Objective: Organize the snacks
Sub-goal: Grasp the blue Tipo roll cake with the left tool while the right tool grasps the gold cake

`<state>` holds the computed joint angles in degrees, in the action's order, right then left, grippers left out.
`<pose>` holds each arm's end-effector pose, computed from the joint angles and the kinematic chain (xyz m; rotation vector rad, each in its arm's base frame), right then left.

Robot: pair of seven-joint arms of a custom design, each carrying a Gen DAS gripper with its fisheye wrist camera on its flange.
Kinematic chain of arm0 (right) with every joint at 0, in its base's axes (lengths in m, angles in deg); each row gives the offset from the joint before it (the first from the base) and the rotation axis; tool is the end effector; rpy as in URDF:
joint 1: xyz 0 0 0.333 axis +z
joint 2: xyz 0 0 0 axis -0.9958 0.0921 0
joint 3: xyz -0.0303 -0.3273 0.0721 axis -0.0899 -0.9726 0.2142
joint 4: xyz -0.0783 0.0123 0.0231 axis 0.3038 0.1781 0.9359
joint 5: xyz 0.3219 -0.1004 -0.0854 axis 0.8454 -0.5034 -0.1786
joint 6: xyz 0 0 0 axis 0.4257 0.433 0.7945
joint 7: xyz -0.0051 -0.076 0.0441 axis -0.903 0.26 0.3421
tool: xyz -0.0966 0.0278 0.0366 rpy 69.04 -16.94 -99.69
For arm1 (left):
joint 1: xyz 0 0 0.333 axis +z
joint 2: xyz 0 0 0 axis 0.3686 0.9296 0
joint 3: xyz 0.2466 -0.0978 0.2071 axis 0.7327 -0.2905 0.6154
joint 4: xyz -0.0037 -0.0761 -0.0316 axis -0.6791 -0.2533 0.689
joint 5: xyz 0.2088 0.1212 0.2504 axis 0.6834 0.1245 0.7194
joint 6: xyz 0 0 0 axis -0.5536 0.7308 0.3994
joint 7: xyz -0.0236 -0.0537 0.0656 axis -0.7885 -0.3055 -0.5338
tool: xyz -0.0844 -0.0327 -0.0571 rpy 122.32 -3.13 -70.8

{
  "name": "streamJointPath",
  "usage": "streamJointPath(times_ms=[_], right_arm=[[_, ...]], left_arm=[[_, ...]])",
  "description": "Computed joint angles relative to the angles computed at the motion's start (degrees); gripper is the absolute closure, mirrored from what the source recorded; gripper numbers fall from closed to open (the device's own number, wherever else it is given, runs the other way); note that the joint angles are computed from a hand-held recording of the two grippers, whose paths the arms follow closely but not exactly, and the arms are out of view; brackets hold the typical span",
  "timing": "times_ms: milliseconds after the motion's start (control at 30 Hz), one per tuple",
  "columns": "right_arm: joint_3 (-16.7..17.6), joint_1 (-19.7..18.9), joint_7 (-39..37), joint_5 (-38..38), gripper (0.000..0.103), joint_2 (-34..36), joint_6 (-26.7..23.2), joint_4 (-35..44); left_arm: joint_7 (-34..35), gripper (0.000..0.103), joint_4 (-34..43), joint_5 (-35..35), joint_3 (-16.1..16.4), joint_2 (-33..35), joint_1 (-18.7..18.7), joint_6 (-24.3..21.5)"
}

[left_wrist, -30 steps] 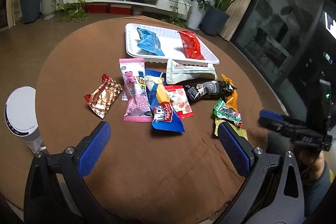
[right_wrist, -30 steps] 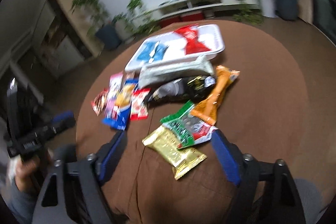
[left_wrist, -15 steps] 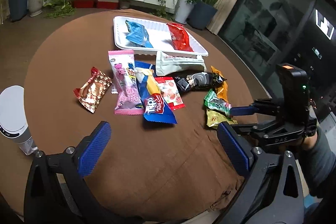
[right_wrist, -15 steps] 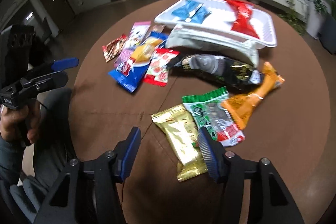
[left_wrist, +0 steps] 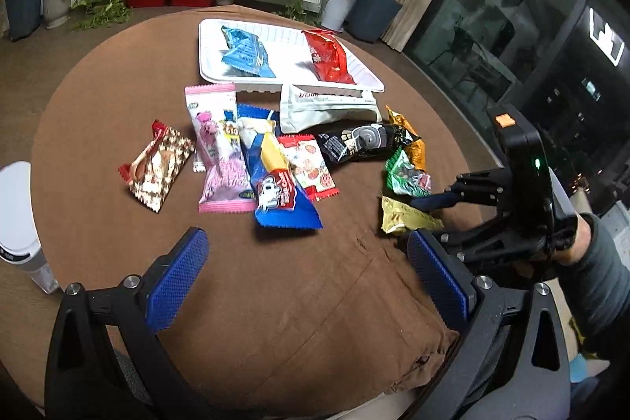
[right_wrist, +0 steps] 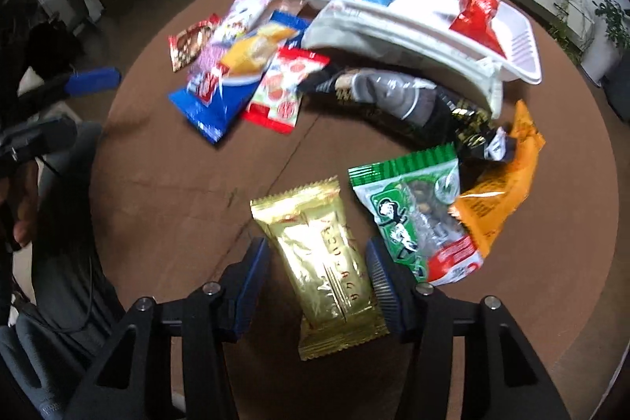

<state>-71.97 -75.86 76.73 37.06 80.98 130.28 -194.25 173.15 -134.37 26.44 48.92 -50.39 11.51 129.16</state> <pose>0.5233 0.0891 0.4365 -2.3208 1.5264 -0.1642 0.5300 -0.2069 0.5812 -1.5667 2.3885 -1.1356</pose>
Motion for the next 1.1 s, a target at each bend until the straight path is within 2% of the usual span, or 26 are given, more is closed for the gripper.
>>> streamJointPath(times_ms=[100,167,233,267,367,533,600,800,1100], right_arm=[[0.2,0.29,-0.07,-0.19,0.047,-0.61,0.76,-1.0],[0.28,0.45,-0.04,0.64,0.052,-1.14,1.25,-1.74],[0.34,0.79,0.66,0.18,0.06,-1.85,2.28,-2.85],[0.34,0.95,1.16,-0.1,0.063,-2.22,2.69,-3.37],[0.41,1.49,2.47,-0.48,0.065,-3.35,3.81,-4.92],[0.16,1.92,3.11,1.25,0.065,-3.52,3.95,-4.89],[0.12,1.97,2.91,2.11,0.065,-3.2,4.01,-4.58],[0.22,1.88,1.52,4.48,0.065,-2.63,5.1,-4.36],[0.13,1.79,0.97,5.46,0.065,-3.32,6.12,-5.47]], left_arm=[[-4.19,0.001,2.26,5.21,-0.31,1.76,-0.7,0.56],[-7.52,0.001,4.07,8.86,-0.51,3.27,-1.09,0.73],[-10.62,0.006,6.67,12.97,-0.66,5.39,-1.55,0.33],[-11.65,0.014,7.54,14.58,-0.76,6.05,-1.65,0.01],[-14.28,0.023,11.73,19.75,-1.07,9.05,-2.27,-1.52],[-17.51,0.026,18.61,25.29,-1.35,13.98,-2.85,-5.08],[-17.74,0.04,21.87,26.37,-1.58,16.26,-2.93,-7.68],[-18.58,0.064,27.32,28.45,-1.49,20.54,-3.01,-12.77],[-21.6,0.066,34.92,32.09,-0.38,25.78,-4.34,-18.67]])
